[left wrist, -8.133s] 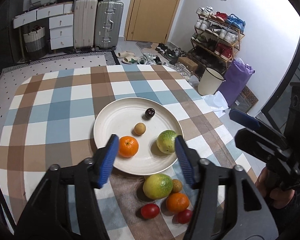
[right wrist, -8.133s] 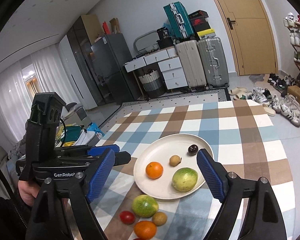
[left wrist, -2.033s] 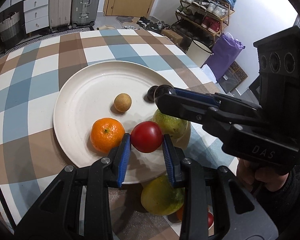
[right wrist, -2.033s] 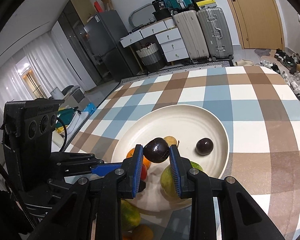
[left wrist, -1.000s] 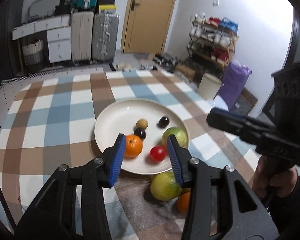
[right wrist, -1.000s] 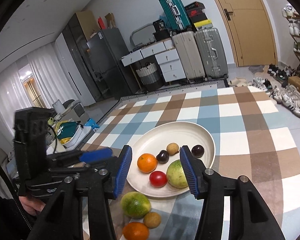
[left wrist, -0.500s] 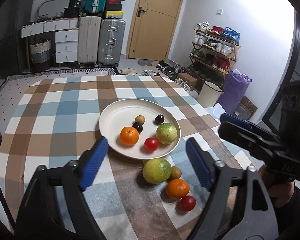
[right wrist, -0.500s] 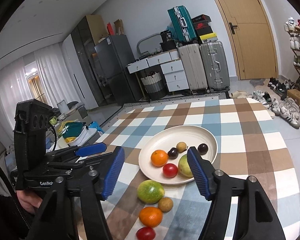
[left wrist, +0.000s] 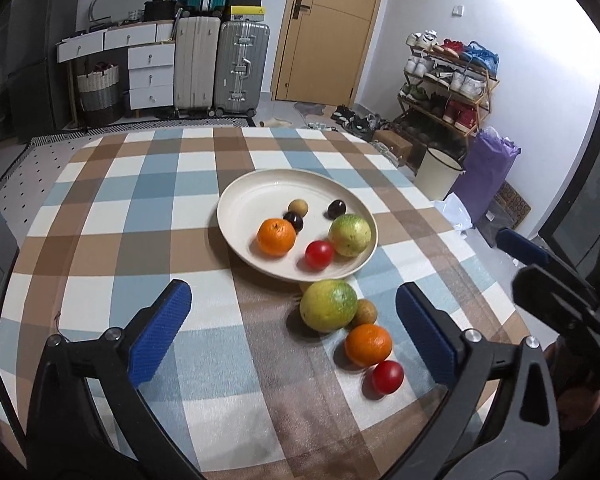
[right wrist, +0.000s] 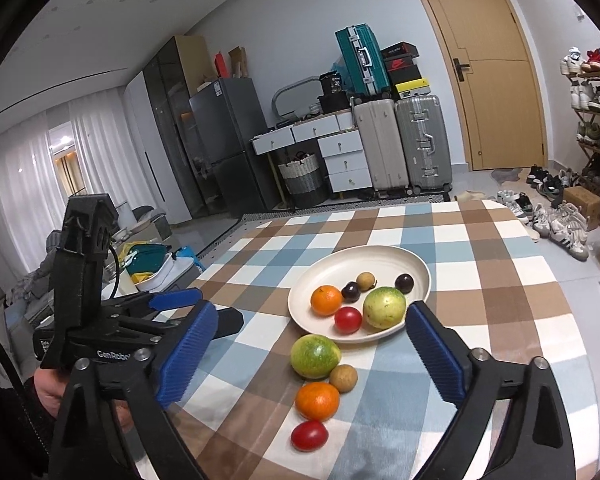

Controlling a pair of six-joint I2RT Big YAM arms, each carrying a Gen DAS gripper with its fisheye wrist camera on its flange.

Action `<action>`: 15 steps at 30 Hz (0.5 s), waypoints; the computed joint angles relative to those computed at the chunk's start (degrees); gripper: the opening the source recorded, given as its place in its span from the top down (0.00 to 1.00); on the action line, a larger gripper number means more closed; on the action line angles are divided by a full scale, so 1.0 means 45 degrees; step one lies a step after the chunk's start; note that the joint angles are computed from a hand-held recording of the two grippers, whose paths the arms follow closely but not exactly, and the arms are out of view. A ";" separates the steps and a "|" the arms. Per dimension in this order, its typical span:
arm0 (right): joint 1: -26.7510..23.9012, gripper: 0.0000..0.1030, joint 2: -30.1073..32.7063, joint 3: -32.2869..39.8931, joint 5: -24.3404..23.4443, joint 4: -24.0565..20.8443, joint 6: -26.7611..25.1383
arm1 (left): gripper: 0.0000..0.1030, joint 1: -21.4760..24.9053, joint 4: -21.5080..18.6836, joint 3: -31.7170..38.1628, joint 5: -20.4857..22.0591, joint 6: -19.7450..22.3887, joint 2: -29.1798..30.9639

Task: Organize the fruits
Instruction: 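Withdraw both grippers from the plate toward the remaining fruits, then lower the left gripper onto the large green-yellow pomelo and close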

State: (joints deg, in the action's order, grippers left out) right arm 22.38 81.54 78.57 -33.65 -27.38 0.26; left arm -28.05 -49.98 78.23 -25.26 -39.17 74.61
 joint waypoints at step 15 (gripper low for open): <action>-0.0078 0.01 -0.0082 -0.0523 0.0287 -0.0177 -0.0202 | 0.01 0.0627 0.0320 -0.0332 0.0966 -0.0222 0.0425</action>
